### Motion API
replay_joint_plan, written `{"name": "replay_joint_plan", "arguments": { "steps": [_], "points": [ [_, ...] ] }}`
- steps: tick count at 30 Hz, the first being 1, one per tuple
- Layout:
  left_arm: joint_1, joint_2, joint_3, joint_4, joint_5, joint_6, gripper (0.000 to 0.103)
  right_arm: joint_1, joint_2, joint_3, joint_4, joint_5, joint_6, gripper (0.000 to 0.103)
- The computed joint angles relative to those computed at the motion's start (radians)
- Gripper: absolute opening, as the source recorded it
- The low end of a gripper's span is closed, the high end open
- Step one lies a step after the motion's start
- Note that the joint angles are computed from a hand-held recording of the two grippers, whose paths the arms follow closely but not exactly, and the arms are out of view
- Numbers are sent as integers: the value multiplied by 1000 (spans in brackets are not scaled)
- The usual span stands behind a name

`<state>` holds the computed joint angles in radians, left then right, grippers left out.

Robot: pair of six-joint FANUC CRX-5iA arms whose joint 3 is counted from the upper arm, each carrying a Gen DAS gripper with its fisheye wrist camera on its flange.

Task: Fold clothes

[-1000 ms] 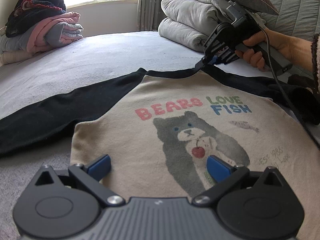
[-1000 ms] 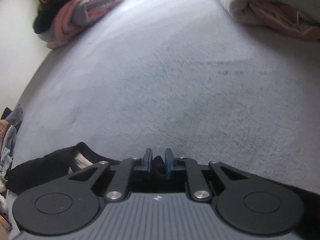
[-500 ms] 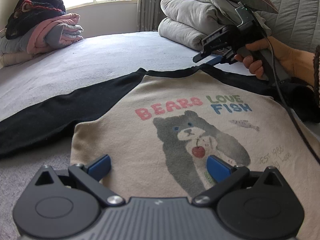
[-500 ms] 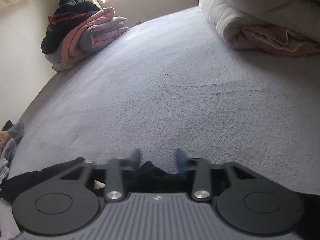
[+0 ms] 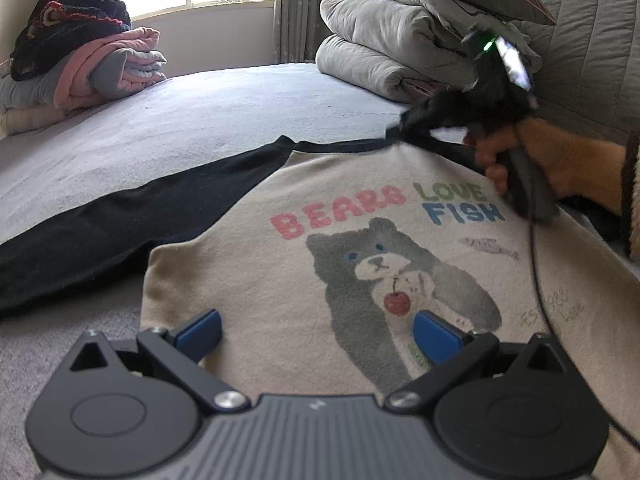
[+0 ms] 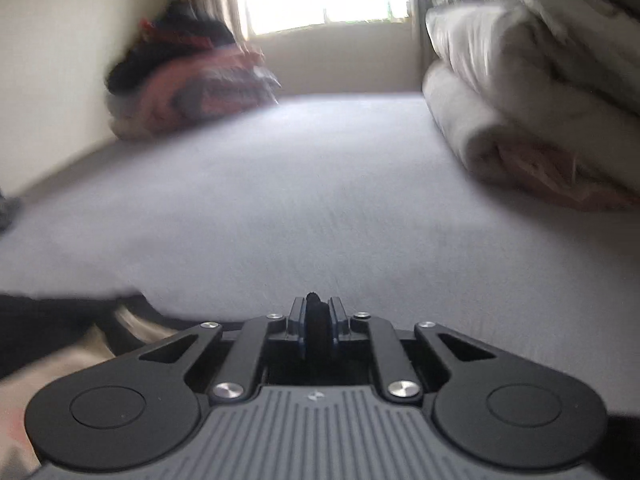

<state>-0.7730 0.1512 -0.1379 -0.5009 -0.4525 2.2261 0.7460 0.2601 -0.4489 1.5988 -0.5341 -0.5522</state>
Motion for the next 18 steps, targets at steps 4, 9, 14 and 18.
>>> {"name": "replay_joint_plan", "arguments": {
  "steps": [4, 9, 14, 18],
  "points": [
    [1, -1, -2, 0, 1, -1, 103, 28, 14, 21, -41, -61, -3, 33],
    [0, -1, -1, 1, -2, -3, 103, 80, -25, 21, -83, -93, -26, 37],
    [-1, 1, 1, -5, -1, 3, 103, 121, -24, 64, -144, 72, 111, 37],
    [-2, 3, 3, -7, -2, 4, 103, 137, 48, 153, -233, 163, 237, 37]
  ]
}}
